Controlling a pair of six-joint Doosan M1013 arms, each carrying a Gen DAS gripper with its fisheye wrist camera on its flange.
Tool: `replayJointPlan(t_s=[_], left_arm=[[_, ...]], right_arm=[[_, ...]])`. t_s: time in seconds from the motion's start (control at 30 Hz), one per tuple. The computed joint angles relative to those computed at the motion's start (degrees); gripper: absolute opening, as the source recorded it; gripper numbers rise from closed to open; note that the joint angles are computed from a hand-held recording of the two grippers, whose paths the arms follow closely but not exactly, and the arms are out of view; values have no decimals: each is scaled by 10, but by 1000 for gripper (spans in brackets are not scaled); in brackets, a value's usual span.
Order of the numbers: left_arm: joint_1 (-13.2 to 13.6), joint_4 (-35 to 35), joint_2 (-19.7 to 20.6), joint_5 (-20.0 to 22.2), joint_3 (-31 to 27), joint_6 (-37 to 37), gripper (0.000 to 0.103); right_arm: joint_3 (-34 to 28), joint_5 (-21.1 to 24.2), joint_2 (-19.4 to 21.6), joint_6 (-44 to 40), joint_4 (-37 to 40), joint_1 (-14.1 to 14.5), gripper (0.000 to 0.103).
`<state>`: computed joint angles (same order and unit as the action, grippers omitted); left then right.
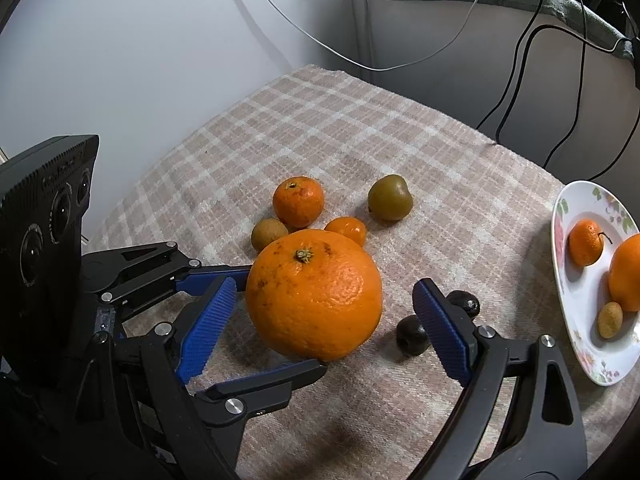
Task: Organize fruits
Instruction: 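Close both grippers on opposite sides of the large orange, then carry the large orange between both grippers and lower it onto the plate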
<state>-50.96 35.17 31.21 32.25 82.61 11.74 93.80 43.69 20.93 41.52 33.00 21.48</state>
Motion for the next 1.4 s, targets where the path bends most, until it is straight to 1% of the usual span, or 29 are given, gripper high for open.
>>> replayJointPlan(t_s=[0.17, 0.23, 0.37, 0.73, 1.0, 1.4], left_arm=[[1, -5, 1, -3, -2, 7, 66], [0, -4, 2, -1, -3, 9, 66], [0, -3, 2, -1, -2, 9, 66], [-1, 0, 2, 1, -5, 8, 65], [-5, 7, 8, 9, -24, 25, 65], [-9, 2, 32, 11, -82, 90, 65]], right_arm=[[-4, 12, 4, 4, 0, -1, 88], [-9, 23, 8, 6, 2, -2, 83], [-14, 44, 13, 10, 6, -5, 79], [-18, 55, 16, 18, 16, -9, 77], [-9, 46, 5, 11, 42, -22, 76], [-2, 17, -14, 7, 65, -51, 76]])
